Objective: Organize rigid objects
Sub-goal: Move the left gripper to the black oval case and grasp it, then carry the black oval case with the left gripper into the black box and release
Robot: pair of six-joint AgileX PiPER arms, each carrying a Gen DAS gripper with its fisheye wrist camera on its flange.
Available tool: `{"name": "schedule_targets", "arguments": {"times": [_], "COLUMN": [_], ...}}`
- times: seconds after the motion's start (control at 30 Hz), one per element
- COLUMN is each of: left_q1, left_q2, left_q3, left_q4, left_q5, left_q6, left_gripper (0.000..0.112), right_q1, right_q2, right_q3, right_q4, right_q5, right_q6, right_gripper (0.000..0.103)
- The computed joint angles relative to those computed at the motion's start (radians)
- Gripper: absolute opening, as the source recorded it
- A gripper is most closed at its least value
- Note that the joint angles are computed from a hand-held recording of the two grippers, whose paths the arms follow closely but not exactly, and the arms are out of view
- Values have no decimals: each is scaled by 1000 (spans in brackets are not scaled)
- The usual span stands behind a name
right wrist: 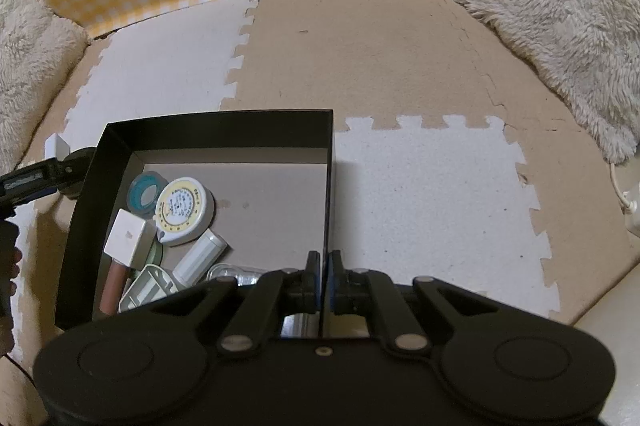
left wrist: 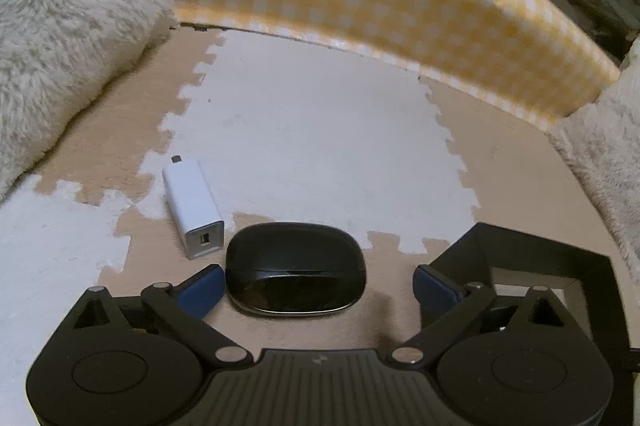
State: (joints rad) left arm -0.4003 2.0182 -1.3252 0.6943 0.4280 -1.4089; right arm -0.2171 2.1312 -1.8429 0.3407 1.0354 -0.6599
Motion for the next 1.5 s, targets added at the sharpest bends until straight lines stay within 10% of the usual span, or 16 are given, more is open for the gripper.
{"name": "schedule_targets", "arguments": {"times": [0.93, 1.5], "left_q1": [-1, -47], "left_q2": [-31, -179], "left_q3": [41, 156], "left_q4": [-94, 221], "left_q5": [46, -27], "left_q6": [142, -340], "left_gripper": [81, 81], "right_q1": [7, -16], "right_q2": [-7, 3], "right_q3": [12, -13], "right_q4": [-18, -17], "right_q5": [-8, 79], "right_q6": [3, -9], "right_gripper": [4, 5]}}
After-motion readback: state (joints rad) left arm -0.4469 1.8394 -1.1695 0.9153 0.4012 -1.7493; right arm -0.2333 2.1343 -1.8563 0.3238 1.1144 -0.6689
